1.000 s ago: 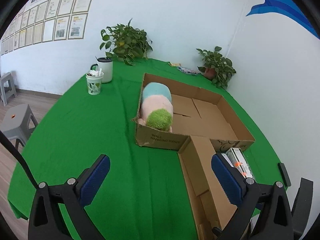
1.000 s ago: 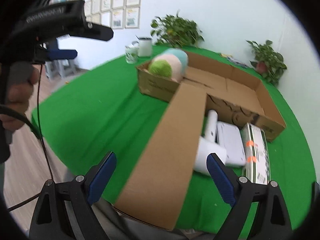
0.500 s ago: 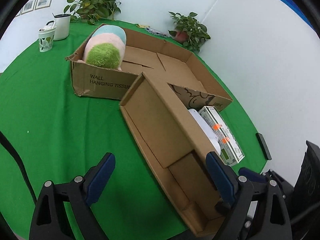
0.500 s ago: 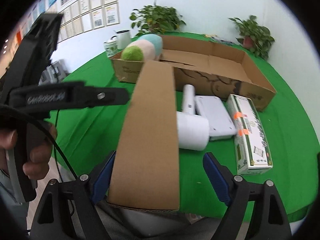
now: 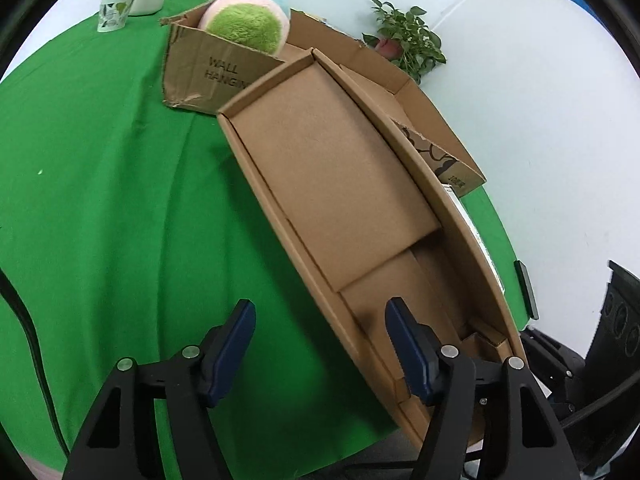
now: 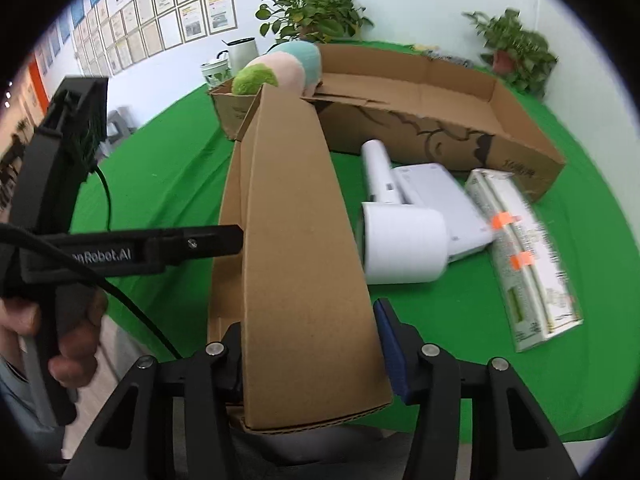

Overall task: Organize objects
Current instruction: 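Grasp the long cardboard box's side wall with the left gripper and lift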

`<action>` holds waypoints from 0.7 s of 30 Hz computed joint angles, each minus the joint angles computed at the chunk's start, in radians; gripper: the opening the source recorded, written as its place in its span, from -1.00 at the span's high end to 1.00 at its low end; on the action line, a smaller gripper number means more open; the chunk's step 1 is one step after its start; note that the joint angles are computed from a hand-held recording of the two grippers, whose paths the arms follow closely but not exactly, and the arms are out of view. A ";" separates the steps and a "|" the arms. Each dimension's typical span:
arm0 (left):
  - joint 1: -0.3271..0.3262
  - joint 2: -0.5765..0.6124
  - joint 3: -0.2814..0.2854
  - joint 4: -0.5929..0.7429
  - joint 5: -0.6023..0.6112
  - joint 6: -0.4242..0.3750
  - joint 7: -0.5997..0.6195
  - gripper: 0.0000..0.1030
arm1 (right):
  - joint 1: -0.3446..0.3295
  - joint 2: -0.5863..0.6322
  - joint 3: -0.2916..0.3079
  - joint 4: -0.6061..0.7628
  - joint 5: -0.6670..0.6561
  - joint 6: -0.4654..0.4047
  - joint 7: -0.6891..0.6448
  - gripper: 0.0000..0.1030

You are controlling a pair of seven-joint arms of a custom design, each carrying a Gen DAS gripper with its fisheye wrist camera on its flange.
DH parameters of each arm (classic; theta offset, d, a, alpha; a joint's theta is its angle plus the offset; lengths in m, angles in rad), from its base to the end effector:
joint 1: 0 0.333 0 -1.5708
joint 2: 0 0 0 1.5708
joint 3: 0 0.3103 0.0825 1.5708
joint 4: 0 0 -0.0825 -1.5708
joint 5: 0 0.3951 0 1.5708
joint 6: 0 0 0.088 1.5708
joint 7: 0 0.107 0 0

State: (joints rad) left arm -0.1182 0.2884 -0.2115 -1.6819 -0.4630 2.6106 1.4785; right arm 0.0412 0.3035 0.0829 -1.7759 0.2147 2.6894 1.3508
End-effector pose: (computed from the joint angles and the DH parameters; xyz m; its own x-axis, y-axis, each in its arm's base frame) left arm 0.6666 -0.2012 0.4974 -0.0324 -0.8603 0.5088 -0.8622 -0.2334 -0.4496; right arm 0.6859 0.0731 0.4467 0.1942 -0.9773 -0.0851 -0.8049 -0.1092 -0.5833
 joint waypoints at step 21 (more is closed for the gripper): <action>-0.041 -0.037 0.033 -0.018 0.190 -0.035 -0.152 0.16 | 0.022 0.081 0.007 0.074 0.074 0.028 -0.078 -0.08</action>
State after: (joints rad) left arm -0.1597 0.2514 -0.1784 -1.7004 -0.2725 2.5759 1.3263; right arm 0.0634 0.3850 0.0898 -1.7019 0.2891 2.7170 1.2730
